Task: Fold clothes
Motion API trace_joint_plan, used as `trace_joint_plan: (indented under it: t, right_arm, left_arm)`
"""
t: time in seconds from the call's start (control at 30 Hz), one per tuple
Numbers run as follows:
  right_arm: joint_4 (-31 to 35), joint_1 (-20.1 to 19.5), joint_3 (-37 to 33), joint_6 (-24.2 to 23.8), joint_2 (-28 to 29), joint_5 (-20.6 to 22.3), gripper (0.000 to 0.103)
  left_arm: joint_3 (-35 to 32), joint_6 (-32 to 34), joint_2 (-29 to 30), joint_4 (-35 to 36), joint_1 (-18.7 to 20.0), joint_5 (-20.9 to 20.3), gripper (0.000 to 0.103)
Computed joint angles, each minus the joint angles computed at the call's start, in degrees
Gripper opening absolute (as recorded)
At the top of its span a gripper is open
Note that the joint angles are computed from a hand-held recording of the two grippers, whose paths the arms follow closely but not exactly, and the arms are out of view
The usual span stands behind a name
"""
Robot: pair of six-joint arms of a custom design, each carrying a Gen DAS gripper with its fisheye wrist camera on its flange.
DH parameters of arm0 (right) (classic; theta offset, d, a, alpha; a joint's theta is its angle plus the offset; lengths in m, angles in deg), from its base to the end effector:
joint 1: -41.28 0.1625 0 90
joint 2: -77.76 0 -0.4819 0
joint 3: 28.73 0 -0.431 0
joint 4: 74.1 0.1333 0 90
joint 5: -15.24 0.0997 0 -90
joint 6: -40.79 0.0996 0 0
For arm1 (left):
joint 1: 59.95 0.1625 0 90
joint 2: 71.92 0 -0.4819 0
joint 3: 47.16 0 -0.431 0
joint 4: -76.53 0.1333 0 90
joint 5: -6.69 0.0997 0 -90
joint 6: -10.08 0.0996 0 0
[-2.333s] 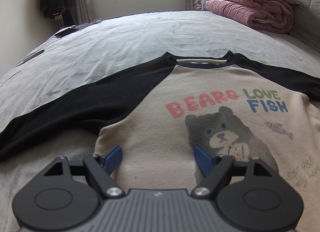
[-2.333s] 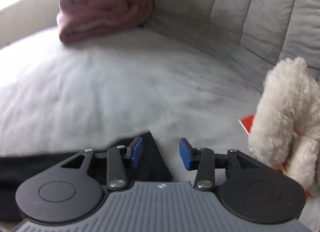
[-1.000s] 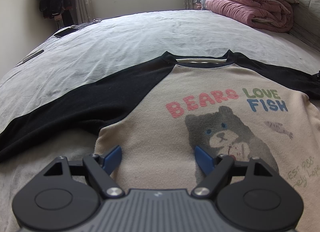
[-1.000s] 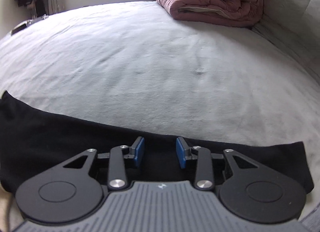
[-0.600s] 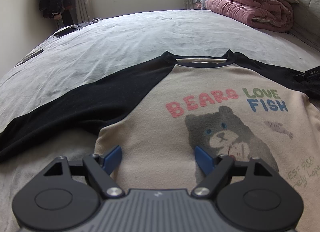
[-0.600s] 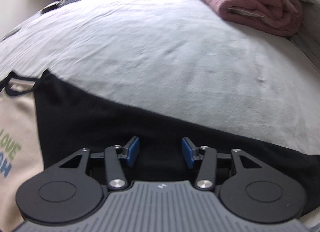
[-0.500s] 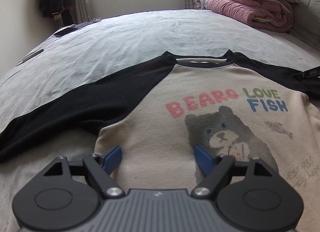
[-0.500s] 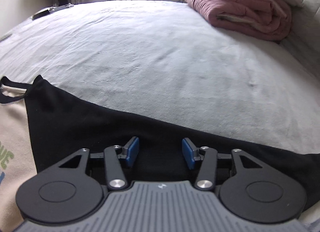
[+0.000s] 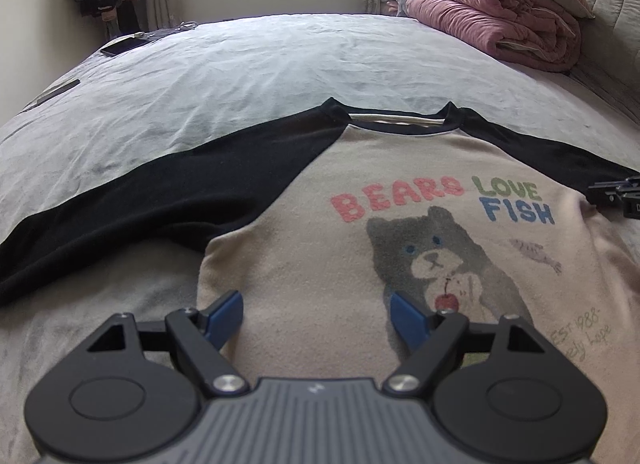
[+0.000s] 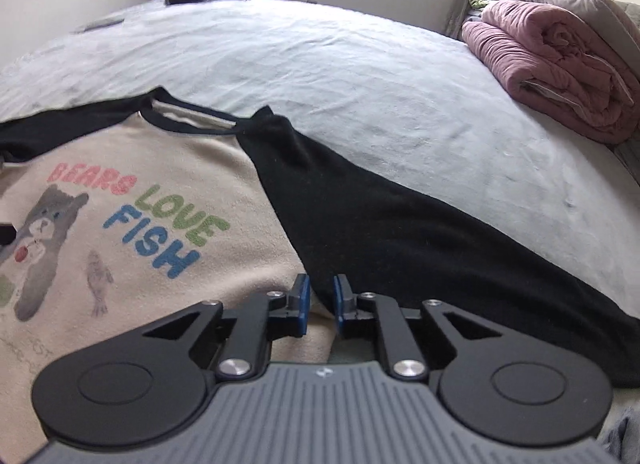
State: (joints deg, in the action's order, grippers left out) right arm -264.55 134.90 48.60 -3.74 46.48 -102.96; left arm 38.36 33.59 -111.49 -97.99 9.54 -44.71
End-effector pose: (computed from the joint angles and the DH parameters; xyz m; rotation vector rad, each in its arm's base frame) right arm 0.1391 -0.8333 0.1324 0.6457 -2.1495 0.8764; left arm -0.0964 -0.8155 0.1610 0.6115 2.2783 -0.7975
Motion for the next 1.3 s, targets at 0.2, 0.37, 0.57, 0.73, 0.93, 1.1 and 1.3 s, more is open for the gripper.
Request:
trace_joint_plan:
  t: [0.2,0.37,0.57,0.73,0.93,1.1,1.3]
  right_arm:
    - [-2.79,-0.02,4.74,4.81,-0.29,-2.12,0.007]
    - [-10.93,0.89,10.7,6.97,-1.08,-5.53,0.007]
    - [-15.95,1.93,21.86,13.08,-5.31,-6.42,0.008]
    - [-19.03,3.28,29.17,18.66,-7.23,-7.89,0.013]
    - [-19.87,5.09,36.78,23.26,-10.38,-9.26,0.013]
    - [-29.57,5.0,40.78,24.04,-10.9,-7.94,0.019]
    - [-34.57,3.58,41.34,28.58,-11.03,-9.77,0.033]
  left_arm:
    - [3.36,-1.66,-3.37,0.03,0.69,-2.24,0.082]
    - [6.31,-4.7,-6.33,0.47,1.25,-1.46,0.082]
    - [10.72,-8.33,-11.13,0.48,2.43,-3.35,0.082]
    - [14.8,-14.08,-16.04,2.31,3.45,-5.8,0.081]
    - [21.11,-19.43,-22.14,3.11,3.64,-10.43,0.081]
    - [26.25,-24.12,-24.39,-0.97,2.68,-9.01,0.079]
    - [31.15,-30.24,-26.36,-7.35,2.87,-9.77,0.063]
